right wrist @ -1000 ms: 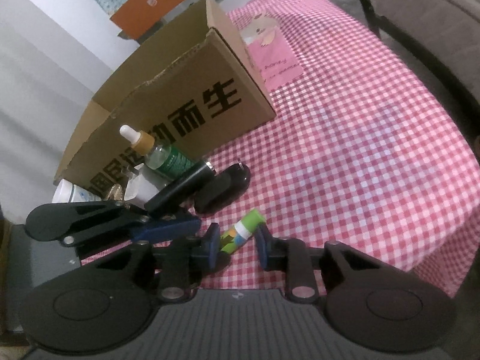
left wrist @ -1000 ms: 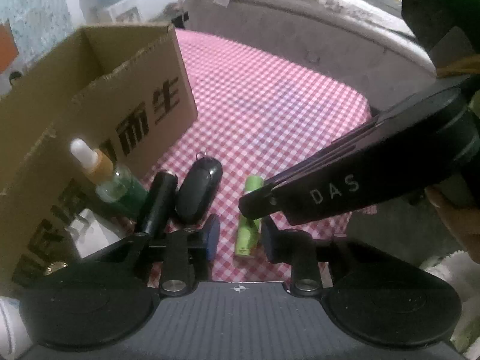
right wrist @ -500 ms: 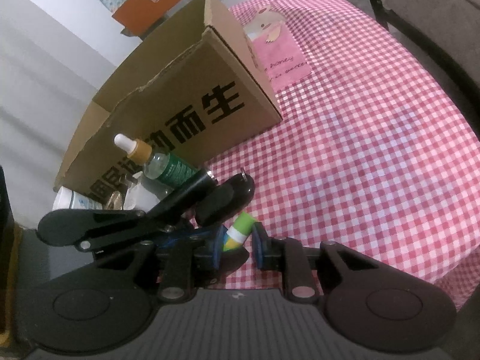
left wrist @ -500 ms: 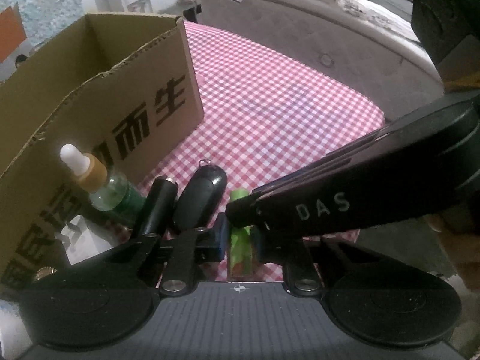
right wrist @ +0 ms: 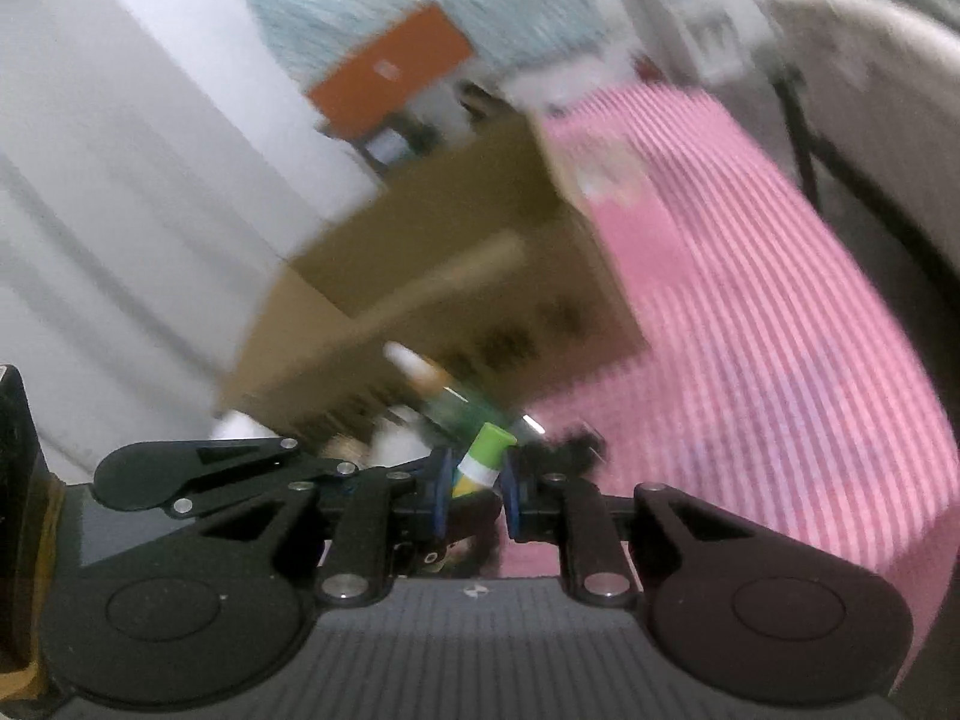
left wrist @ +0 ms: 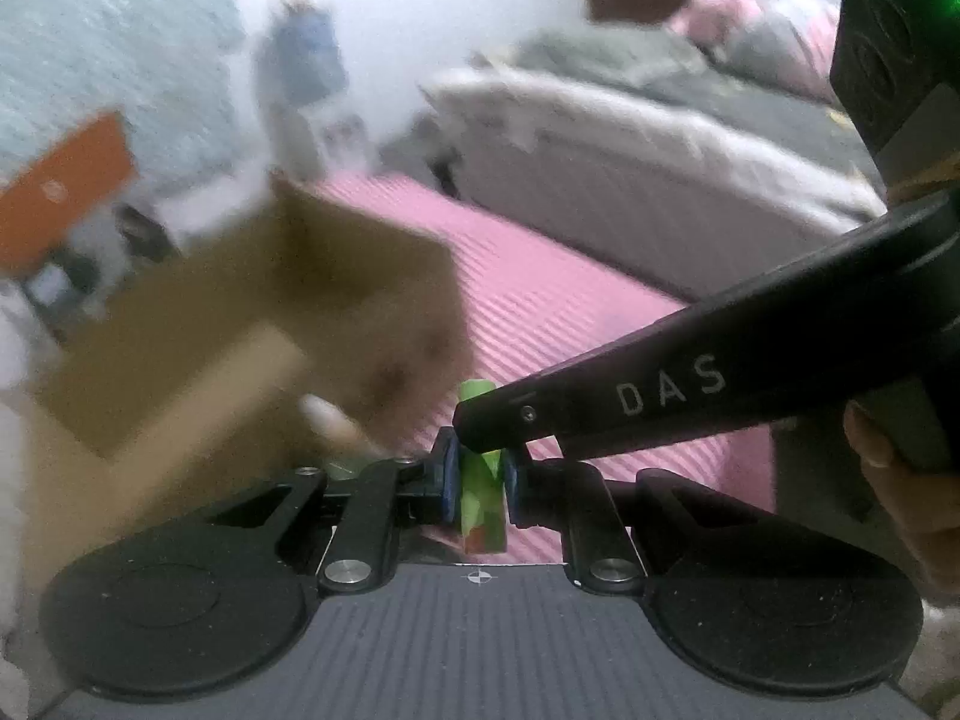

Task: Organize rigid objects
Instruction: 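Carry the glue stick into the cardboard box and open the right gripper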

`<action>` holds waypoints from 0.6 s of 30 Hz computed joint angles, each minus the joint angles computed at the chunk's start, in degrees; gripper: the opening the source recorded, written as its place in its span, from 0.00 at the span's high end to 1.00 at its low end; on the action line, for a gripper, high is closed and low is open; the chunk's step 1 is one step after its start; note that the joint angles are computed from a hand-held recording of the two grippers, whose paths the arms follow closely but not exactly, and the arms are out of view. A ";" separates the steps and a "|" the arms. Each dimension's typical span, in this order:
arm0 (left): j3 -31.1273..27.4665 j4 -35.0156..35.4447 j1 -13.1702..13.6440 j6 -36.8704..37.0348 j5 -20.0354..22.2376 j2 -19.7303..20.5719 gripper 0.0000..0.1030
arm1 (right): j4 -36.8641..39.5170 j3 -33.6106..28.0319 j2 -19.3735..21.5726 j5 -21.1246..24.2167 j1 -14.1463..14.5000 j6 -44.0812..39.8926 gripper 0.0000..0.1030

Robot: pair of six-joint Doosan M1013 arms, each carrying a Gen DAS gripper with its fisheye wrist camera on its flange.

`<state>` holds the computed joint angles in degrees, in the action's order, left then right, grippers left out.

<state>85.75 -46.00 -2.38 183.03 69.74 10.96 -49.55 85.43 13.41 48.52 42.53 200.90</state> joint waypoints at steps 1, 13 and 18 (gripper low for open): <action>-0.82 -1.22 0.56 -0.42 -0.43 0.02 0.86 | -1.18 -1.07 0.26 0.07 0.05 -1.63 0.81; -22.14 10.12 -1.31 -28.05 -3.80 12.23 0.86 | 26.82 -19.43 8.98 -11.12 -11.58 -45.76 0.81; -30.33 19.20 -3.77 -39.13 0.28 19.38 0.86 | 49.61 -28.28 15.98 -3.66 -17.65 -59.56 0.81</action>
